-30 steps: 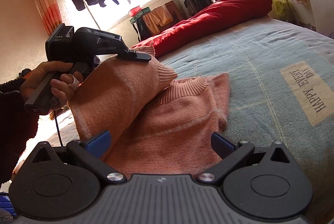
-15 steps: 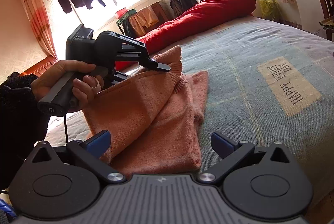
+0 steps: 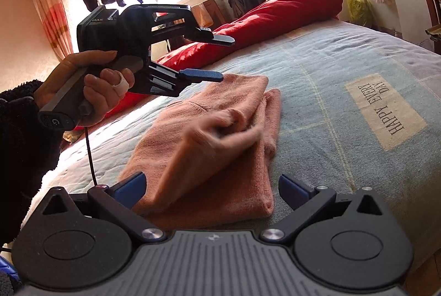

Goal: Fold clothes
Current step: 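Withdraw the open left gripper and hold it above the folded sweater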

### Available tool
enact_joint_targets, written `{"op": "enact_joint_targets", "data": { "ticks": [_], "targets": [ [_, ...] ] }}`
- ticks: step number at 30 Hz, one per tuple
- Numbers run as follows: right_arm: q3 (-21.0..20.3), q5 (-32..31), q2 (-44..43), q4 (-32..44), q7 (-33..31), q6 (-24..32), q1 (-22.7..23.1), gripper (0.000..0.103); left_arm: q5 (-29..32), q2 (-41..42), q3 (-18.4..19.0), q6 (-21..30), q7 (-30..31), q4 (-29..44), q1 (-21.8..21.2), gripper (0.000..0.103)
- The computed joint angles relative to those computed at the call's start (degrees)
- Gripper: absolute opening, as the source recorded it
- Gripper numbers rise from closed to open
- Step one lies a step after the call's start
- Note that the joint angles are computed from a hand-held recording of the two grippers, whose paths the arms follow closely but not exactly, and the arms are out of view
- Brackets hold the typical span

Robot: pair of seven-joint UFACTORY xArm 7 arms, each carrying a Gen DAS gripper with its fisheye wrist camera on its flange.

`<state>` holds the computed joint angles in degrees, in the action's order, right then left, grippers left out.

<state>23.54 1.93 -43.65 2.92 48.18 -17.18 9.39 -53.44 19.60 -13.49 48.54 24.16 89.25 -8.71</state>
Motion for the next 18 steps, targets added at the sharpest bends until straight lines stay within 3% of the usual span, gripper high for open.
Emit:
{"op": "enact_joint_targets", "data": {
  "ticks": [4, 8, 13, 18],
  "targets": [
    [-0.5, -0.1, 1.1, 0.3, -0.2, -1.5, 0.5, 0.103, 2.5, -4.2, 0.9, 0.1, 8.4, -4.2, 0.9, 0.063],
    [-1.6, -0.4, 2.6, 0.7, -1.3, -3.6, 1.6, 0.103, 4.8, -11.6, 3.1, -3.5, 17.7, -13.5, 1.0, 0.064],
    [-3.7, 0.6, 6.8, 1.1, -2.0, -6.7, 3.8, 0.103, -0.8, -21.1, 7.3, -7.9, 31.9, -26.6, 1.0, 0.070],
    [0.4, 4.2, 6.7, 1.6, -2.3, -6.7, 1.8, 0.103, -4.2, -23.2, 9.8, -9.0, 41.1, -31.4, -0.7, 0.070]
  ]
}}
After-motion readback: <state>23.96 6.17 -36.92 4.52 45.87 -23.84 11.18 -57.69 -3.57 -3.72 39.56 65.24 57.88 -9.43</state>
